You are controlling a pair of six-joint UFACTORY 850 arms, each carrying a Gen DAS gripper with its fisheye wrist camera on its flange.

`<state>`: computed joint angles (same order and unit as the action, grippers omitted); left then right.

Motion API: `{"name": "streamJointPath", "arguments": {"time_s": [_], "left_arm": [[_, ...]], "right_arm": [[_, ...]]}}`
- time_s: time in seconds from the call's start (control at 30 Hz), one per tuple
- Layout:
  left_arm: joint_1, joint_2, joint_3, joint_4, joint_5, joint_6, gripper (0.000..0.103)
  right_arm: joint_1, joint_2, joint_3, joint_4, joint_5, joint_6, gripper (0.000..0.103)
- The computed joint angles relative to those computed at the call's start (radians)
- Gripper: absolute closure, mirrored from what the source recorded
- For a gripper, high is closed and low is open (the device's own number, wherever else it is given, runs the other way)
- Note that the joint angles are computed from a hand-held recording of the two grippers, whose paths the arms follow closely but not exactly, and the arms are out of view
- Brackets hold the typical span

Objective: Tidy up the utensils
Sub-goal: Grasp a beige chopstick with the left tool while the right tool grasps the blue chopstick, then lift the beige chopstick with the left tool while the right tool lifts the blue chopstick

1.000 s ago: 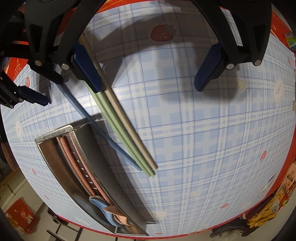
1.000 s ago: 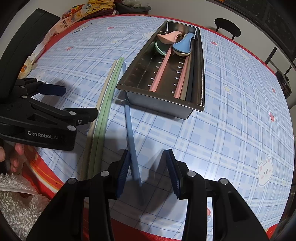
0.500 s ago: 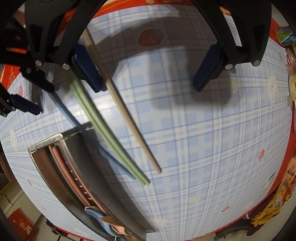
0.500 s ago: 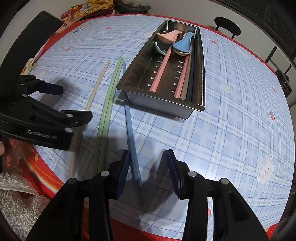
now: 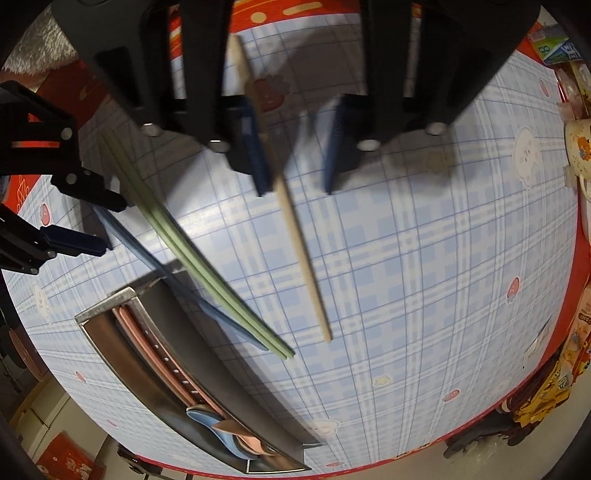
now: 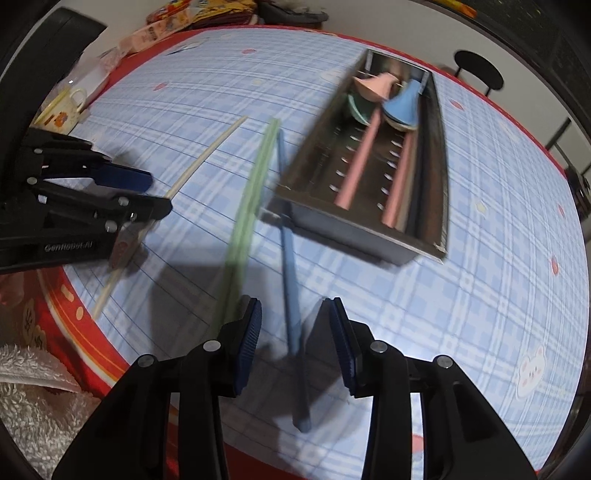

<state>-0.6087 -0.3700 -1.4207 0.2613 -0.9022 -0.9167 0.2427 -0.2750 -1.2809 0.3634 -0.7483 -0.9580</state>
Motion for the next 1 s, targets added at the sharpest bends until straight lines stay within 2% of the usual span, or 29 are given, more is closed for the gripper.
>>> {"name": "streamJointPath", "arguments": {"time_s": [0.03,0.23,0.43,0.6,1.0], "left_arm": [[0.005,0.009,0.010,0.001,0.003,0.004,0.082],[0.015,0.037,0.051,0.031,0.035,0.002,0.090],[0.003,0.073,0.097,-0.015,0.089,-0.002,0.093],[-0.024,0.117,0.148,0.004,0.099,-0.044,0.093],[-0.073,0.124,0.156,0.068,0.108,-0.142,0.092]], "right_arm": [[0.003,-0.001,-0.001,0.008,0.001,-0.012,0.073],[0.019,-0.009,-0.008,0.035,0.005,-0.054,0.095],[0.008,0.005,0.010,0.061,-0.011,-0.062,0.096],[-0.003,0.033,0.049,0.084,0.009,-0.085,0.096],[-0.009,0.034,0.053,0.106,0.018,-0.084,0.096]]}}
